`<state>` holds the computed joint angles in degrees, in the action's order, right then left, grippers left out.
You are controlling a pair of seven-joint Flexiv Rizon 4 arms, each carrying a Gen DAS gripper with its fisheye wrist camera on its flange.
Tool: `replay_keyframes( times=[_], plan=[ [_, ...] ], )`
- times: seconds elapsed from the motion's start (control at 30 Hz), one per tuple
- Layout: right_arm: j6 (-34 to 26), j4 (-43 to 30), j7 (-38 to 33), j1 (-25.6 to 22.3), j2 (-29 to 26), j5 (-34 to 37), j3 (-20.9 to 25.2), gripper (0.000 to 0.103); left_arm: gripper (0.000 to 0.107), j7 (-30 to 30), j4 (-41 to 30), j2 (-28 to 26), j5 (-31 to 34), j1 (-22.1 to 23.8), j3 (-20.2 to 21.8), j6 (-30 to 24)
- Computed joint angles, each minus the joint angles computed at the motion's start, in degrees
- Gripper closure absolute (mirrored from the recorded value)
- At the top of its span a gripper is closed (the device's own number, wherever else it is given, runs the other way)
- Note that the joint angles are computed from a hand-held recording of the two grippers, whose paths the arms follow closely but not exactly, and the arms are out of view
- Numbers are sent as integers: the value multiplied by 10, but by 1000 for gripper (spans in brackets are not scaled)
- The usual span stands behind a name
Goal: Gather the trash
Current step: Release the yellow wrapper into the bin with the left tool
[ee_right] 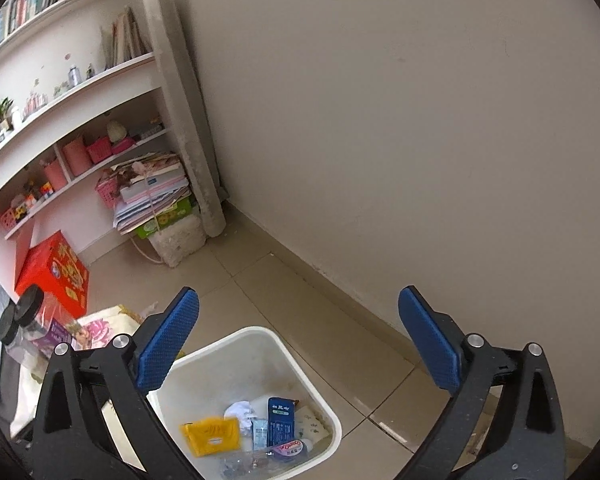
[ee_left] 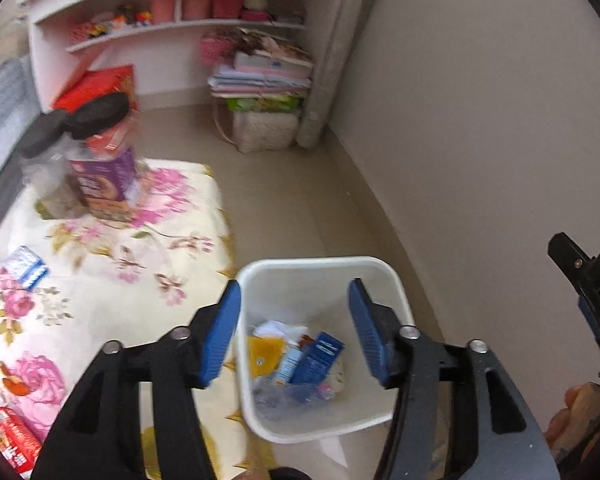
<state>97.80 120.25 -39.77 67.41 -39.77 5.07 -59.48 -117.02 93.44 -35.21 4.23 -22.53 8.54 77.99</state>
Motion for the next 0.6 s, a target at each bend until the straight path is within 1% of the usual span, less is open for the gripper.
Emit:
replay_keyframes(
  times=[0.1,0.17,0.2,0.3,0.33,0.37,0.47,0.53,0.6],
  plan=[
    [-4,4,-8,16,0,-7,-8,7,42,-48,13,12,32,-37,58,3],
    [-3,7,-16,25,2,-10,-9,7,37,-84,25,24,58,-57,91,-2],
    [-2,8,-21,29,4,-12,-8,7,36,-99,30,29,71,-61,100,-4],
    [7,16,-45,45,11,-18,-4,7,31,-161,48,48,126,-90,148,-14],
    [8,19,-54,52,13,-19,-3,7,27,-178,51,53,141,-96,157,-18],
    [9,21,-63,56,16,-20,2,7,24,-193,57,59,156,-100,165,-23],
    [7,22,-86,58,32,-26,33,7,23,-224,80,80,194,-99,173,-33],
    [6,21,-89,53,45,-27,59,7,23,-247,92,93,220,-100,177,-47],
    [7,23,-84,56,49,-27,72,7,23,-278,109,110,252,-104,187,-60]
  ],
)
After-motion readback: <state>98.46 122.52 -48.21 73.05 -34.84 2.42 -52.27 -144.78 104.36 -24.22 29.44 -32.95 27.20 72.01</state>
